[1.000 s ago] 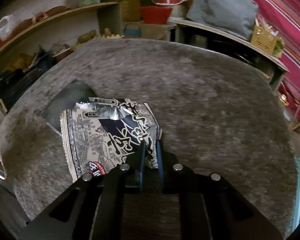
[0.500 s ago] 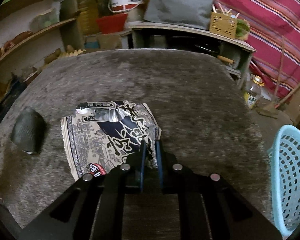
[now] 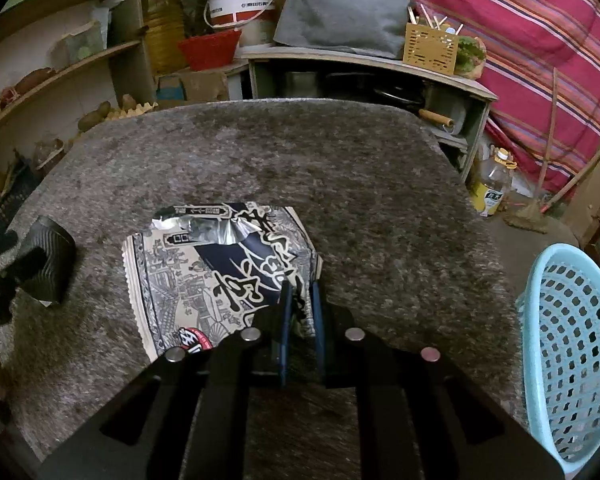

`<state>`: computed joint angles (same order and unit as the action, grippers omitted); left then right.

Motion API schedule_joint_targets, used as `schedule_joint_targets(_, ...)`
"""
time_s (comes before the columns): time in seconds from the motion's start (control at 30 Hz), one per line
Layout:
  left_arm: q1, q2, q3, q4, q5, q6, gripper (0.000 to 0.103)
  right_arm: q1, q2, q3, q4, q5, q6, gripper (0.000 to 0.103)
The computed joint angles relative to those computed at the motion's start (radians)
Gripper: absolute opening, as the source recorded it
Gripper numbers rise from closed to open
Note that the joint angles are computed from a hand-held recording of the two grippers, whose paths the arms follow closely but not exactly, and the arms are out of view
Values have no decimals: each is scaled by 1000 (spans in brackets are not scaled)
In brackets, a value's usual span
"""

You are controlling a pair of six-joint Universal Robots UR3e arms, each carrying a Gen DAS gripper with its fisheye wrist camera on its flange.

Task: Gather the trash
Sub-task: 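Grasp the black ribbed rubber piece with the left gripper while the right holds the bag, then carry the snack bag and black rubber piece over the light-blue basket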

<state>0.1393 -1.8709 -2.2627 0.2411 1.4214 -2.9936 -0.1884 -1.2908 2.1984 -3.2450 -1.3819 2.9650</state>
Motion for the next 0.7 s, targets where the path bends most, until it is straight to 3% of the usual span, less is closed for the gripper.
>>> schedule_joint_targets(0.1, -7, -21, 13, -9, -10, 0, 97, -15, -15, 11, 0, 14, -6, 11)
schedule_joint_targets(0.17, -18, -37, 20, -1, 3, -2, 90, -25, -24, 17, -1, 23, -7, 11)
schedule_joint_targets(0.3, -28, -48, 24, 18, 22, -6, 85, -50, -45, 34, 0, 45, -14, 11)
schedule_joint_targets(0.47, -47, -47, 24, 64, 62, 19, 61, -80, -82, 65, -5, 70, -21, 11)
schedule_joint_targets(0.6, 1, -30, 29, 23, -6, 26, 61, -111, -111, 81, 1, 92, -36, 11)
schedule_joint_targets(0.7, 7, -38, 26, 28, -1, 14, 76, -142, -129, 94, 9, 114, -50, 11)
